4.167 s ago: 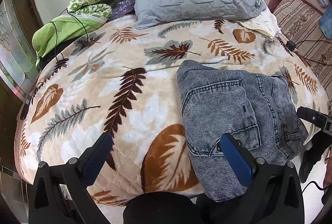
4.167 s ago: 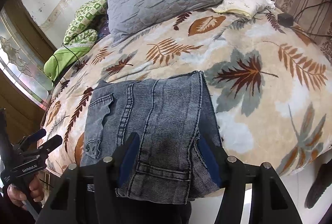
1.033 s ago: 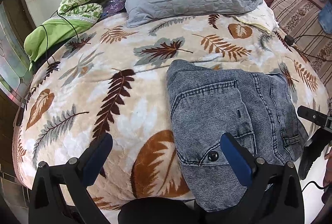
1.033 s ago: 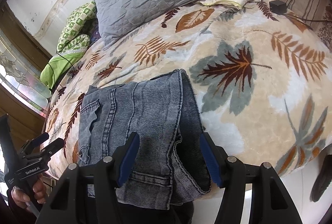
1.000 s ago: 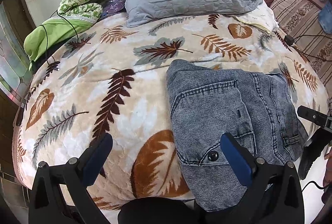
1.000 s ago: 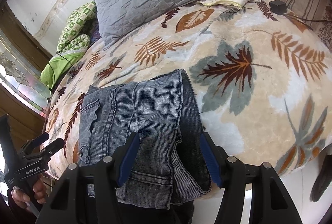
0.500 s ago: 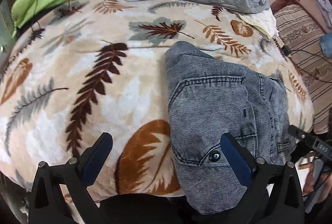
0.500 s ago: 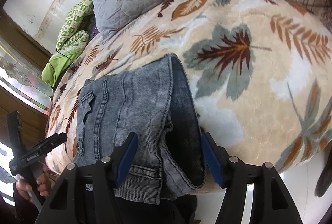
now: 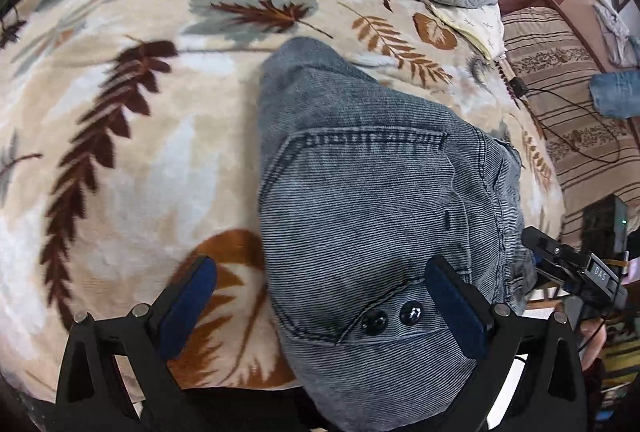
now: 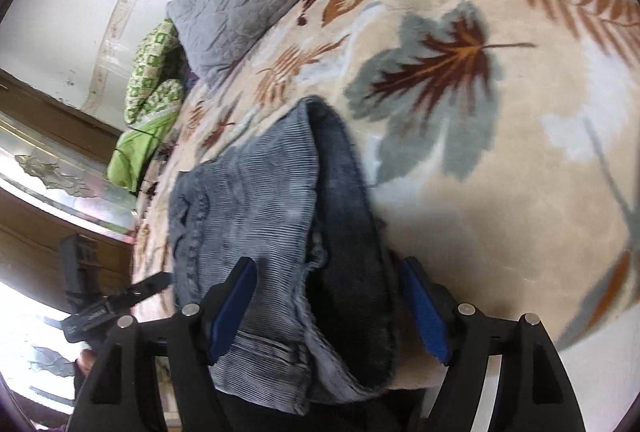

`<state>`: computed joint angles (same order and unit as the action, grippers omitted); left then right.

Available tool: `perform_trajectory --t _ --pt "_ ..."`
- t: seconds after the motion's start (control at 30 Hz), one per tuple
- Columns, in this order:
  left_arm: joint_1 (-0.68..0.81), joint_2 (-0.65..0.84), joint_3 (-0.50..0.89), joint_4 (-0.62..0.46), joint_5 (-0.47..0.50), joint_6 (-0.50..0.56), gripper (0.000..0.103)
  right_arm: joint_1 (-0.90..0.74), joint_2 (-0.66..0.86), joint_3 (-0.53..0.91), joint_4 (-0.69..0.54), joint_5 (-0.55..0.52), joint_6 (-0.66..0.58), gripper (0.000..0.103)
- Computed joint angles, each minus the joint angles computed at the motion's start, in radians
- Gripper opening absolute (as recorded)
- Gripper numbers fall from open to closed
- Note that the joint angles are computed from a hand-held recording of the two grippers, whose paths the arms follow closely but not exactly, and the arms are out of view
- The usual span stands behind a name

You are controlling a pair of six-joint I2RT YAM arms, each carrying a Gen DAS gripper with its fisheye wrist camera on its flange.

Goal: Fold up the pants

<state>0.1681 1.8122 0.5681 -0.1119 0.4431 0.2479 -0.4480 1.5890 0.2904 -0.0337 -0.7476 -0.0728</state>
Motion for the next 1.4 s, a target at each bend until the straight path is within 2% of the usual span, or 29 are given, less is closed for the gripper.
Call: perform_trajectory --t 0.07,0.13,0.17,0.23,0.3,0.4,0.5,0.57,0.63,0.7,0.8,0.93,1.07,1.2,1.4 --pt "0.005 0.03 0.017 -0.006 0.013 -0.005 0.103 0.047 0.038 0.016 0.014 -0.038 0.021 0.077" --pt "0.016 0.037 0.022 -0.008 0.034 0.002 0.103 0.084 0.1 0.04 0.008 -0.144 0.033 0.077" --pt "0.021 0.04 0.029 -0.017 0.047 0.01 0.103 0.112 0.086 0.028 0.034 -0.147 0.062 0.077" --pt "0.028 0.058 0.051 -0.043 0.083 0.03 0.103 0.199 0.03 0.011 0.063 -0.064 0.091 0.077" --pt "0.026 0.088 0.082 -0.074 0.122 0.049 0.103 0.209 0.048 0.02 0.075 -0.041 0.092 0.077" --pt "-0.003 0.112 0.104 -0.066 0.147 0.048 0.103 0.215 0.105 0.034 0.123 -0.038 0.13 0.076" --pt "-0.033 0.109 0.098 -0.036 0.142 0.029 0.103 0.264 0.064 0.019 0.147 -0.008 0.175 0.076" --pt "-0.039 0.097 0.086 -0.021 0.153 0.029 0.102 0.295 0.022 -0.022 0.211 -0.006 0.22 0.07" --pt "-0.023 0.086 0.083 -0.031 0.18 0.048 0.095 0.352 -0.026 -0.048 0.243 0.05 0.262 0.063" --pt "-0.014 0.067 0.084 -0.052 0.211 0.064 0.093 0.367 -0.051 -0.059 0.264 0.062 0.297 0.057" --pt "-0.016 0.018 0.081 -0.079 0.235 0.078 0.093 0.372 -0.127 -0.059 0.254 0.044 0.328 0.046" --pt "-0.017 -0.068 0.103 -0.122 0.275 0.079 0.093 0.493 -0.238 -0.001 0.188 0.133 0.356 0.04" --pt "0.021 -0.101 0.161 -0.15 0.284 0.079 0.093 0.546 -0.147 0.075 0.243 0.158 0.379 0.038" --pt "0.064 -0.07 0.293 -0.214 0.284 0.088 0.092 0.581 -0.022 0.174 0.332 0.162 0.42 0.038" --pt "0.065 0.082 0.451 -0.136 0.193 0.001 0.092 0.62 0.238 0.416 0.377 0.206 0.421 0.038"
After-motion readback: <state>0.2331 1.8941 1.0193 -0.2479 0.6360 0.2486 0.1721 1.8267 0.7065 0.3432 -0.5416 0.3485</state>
